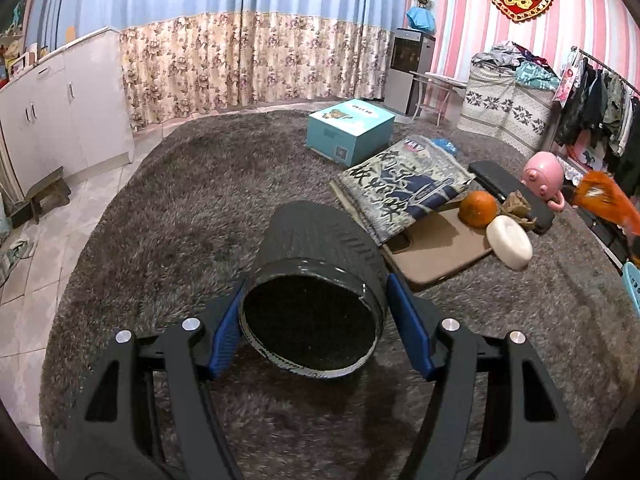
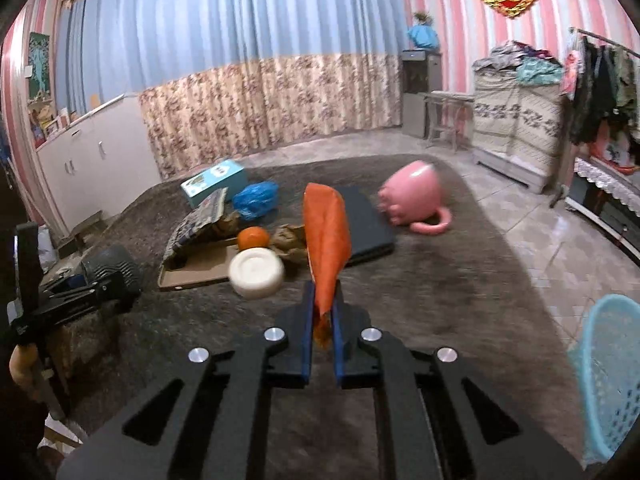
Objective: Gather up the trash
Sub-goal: 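Carry pot and orange bag to the blue basket and release both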
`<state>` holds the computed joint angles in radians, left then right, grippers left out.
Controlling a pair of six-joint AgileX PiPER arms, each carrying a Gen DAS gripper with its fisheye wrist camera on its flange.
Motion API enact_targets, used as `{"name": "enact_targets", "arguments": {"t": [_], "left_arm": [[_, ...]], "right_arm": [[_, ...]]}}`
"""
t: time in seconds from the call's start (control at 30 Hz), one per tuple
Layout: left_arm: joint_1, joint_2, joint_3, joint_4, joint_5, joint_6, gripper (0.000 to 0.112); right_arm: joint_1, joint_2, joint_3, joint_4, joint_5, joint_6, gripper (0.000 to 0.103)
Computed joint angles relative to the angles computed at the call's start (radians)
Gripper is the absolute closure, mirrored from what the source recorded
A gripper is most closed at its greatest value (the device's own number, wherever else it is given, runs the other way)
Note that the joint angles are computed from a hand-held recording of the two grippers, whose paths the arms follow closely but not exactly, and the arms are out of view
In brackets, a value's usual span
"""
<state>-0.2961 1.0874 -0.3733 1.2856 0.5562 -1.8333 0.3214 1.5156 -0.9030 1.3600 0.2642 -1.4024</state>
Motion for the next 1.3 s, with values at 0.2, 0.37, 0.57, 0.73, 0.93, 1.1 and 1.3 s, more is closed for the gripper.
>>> {"name": "enact_targets", "arguments": {"t": [0.2, 0.37, 0.57, 0.73, 0.93, 1.1, 1.3], "left_arm": [[-0.135, 0.049, -0.057, 0.009, 0.098, -0.052, 0.047], [-0.258, 0.105, -0.160, -0.017, 0.183, -0.030, 0.047], [-0.384, 0.262, -0.389, -0.001, 0.227, 0.010, 0.047], [-0.436, 0.433, -0.608, 0.005, 0.156, 0.068, 0.047], [-0.488, 0.627, -0.881, -0.018, 0.078, 0.157, 0.047], [-0.525, 0.786, -1.104, -0.070, 0.022, 0.252, 0.047], [-0.561, 0.960, -1.339, -0.169, -0.012, 0.382, 0.047]], "right_arm": [[-0.179, -0.078, 0.074, 0.057, 0.084, -0.094, 0.095], [-0.351, -0.111, 0.100, 0.057, 0.167, -0.146, 0.095], [-0.515, -0.127, 0.083, 0.023, 0.221, -0.158, 0.095], [-0.661, -0.117, 0.050, -0.010, 0.261, -0.155, 0.095], [-0.771, -0.106, 0.043, -0.005, 0.229, -0.196, 0.095], [-0.867, -0.083, 0.046, 0.033, 0.212, -0.242, 0.095], [-0.900, -0.054, 0.053, 0.101, 0.147, -0.315, 0.095]]}}
